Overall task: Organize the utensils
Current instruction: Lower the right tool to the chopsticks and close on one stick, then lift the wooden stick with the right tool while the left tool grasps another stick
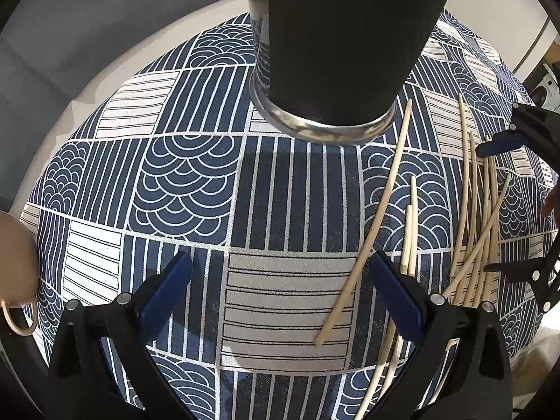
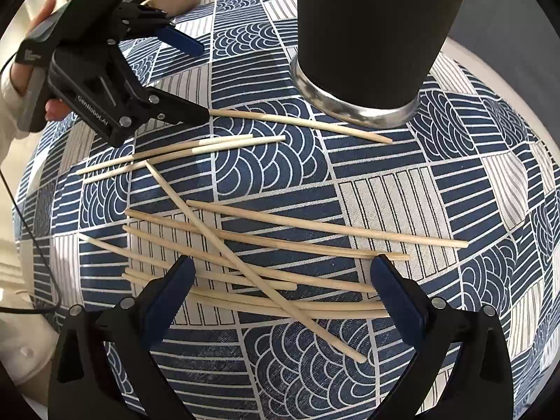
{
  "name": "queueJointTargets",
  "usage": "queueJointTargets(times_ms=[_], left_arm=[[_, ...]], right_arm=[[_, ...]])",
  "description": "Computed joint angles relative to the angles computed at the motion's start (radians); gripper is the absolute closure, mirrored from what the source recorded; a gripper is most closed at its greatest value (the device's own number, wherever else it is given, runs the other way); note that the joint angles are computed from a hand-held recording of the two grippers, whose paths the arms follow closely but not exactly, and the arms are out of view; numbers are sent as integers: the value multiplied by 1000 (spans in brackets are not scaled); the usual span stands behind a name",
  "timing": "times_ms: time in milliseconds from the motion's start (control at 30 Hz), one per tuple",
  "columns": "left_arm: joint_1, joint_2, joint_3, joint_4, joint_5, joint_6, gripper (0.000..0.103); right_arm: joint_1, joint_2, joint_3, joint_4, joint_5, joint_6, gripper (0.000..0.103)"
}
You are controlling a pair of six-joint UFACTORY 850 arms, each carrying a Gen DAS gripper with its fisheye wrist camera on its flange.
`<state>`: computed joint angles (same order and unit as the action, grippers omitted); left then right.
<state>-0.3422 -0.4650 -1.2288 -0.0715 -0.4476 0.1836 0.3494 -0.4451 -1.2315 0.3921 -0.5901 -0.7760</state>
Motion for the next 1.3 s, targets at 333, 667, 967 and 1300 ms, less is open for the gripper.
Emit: queueJointTargets(times_ms=[333,667,967,1300], left_arm=[[-16,20,0,-117,-19,238,33],[-24,-13,-71,-206,-161,308,96],[12,74,35,-256,-211,251,97],[50,314,256,-385,-207,125,98]], right_arm=[[33,-51,-118,-38,-91,-94,66],[52,-78,-183,-56,-183,-192,98],[-19,18,-90,58,-213,-132,98],[-110,199,109,278,-149,-132,98]])
